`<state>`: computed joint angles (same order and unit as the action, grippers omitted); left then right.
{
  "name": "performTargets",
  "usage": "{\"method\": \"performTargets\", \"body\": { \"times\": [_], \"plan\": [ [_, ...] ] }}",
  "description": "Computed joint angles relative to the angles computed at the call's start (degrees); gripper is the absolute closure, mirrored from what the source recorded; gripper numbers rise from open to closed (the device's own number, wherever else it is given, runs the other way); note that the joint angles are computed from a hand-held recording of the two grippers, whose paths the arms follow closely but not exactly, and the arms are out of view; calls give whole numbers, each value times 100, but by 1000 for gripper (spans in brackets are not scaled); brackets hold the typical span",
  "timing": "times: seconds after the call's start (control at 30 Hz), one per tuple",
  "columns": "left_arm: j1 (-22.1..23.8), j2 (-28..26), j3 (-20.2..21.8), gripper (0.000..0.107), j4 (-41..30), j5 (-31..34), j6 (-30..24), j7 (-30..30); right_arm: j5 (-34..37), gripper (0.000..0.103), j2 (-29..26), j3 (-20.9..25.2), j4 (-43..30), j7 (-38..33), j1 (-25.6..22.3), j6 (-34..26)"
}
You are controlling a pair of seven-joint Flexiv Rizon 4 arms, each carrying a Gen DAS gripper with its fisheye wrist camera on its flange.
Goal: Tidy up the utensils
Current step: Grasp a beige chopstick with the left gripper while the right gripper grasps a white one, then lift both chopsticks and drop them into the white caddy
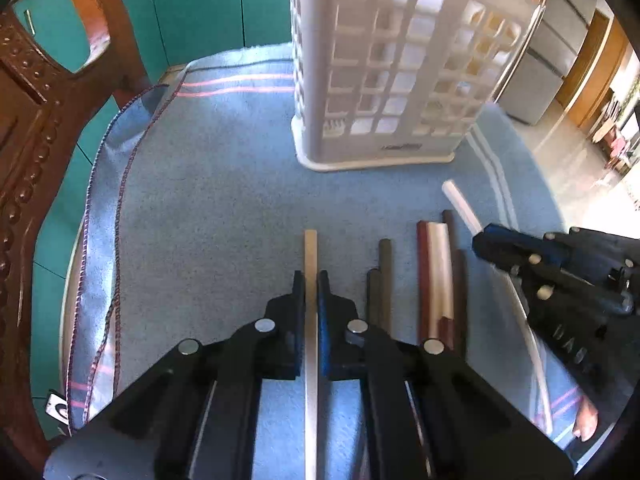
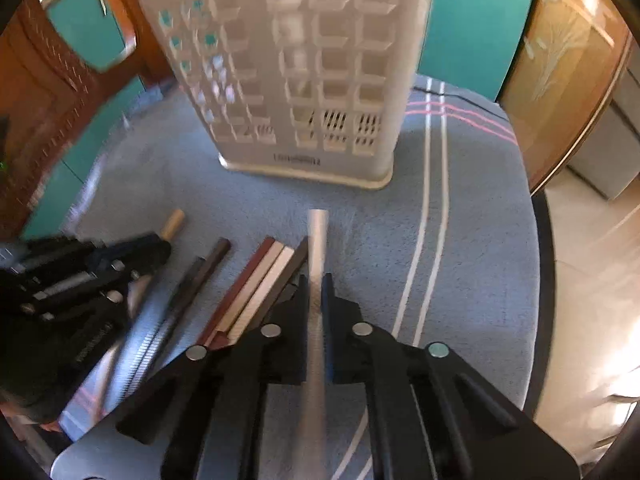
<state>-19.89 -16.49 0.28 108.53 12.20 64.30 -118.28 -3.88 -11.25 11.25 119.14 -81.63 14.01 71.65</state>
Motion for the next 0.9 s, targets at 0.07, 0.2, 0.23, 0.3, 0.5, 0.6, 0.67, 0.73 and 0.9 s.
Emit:
{"method": "performTargets", "body": {
  "times": [0.07, 0.2, 0.23, 0.3, 0.5, 0.6, 0.67, 0.73, 0.9],
  "plan": [
    [-44, 208, 35, 100, 102, 104, 151, -66, 791, 97, 275, 286, -89, -567, -282, 13],
    [-80, 845, -9, 100, 358, 358, 601, -213, 2313, 97, 1039, 388, -195, -1767, -459, -228],
    [-102, 1029, 0, 100, 367, 562, 657, -360, 2617, 97, 1255, 331, -207, -2016, -436, -248],
    [-46, 1302, -72, 100, 384, 826, 764, -558, 3135, 97, 1689, 168, -196, -2401, -330, -306],
    [428, 1944, -419, 100, 82, 1444, 1107, -1056, 3799, 96, 2223, -369, -497, -2747, 228, -83],
    [756, 2013, -616, 100, -391, 1945, 1186, -1654, 4008, 96, 2100, -635, -983, -2726, 458, 210],
    [946, 1942, -683, 100, -697, 2301, 1352, -2179, 4286, 96, 1928, -758, -1331, -2839, 570, 438],
    [1087, 1853, -734, 100, -1100, 2885, 1275, -2976, 3886, 96, 1710, -639, -1512, -2388, 430, 808],
    [1057, 1514, -636, 100, -1986, 4718, 939, -5054, 2460, 96, 1136, -395, -1421, -863, 172, 1822]
  ]
}}
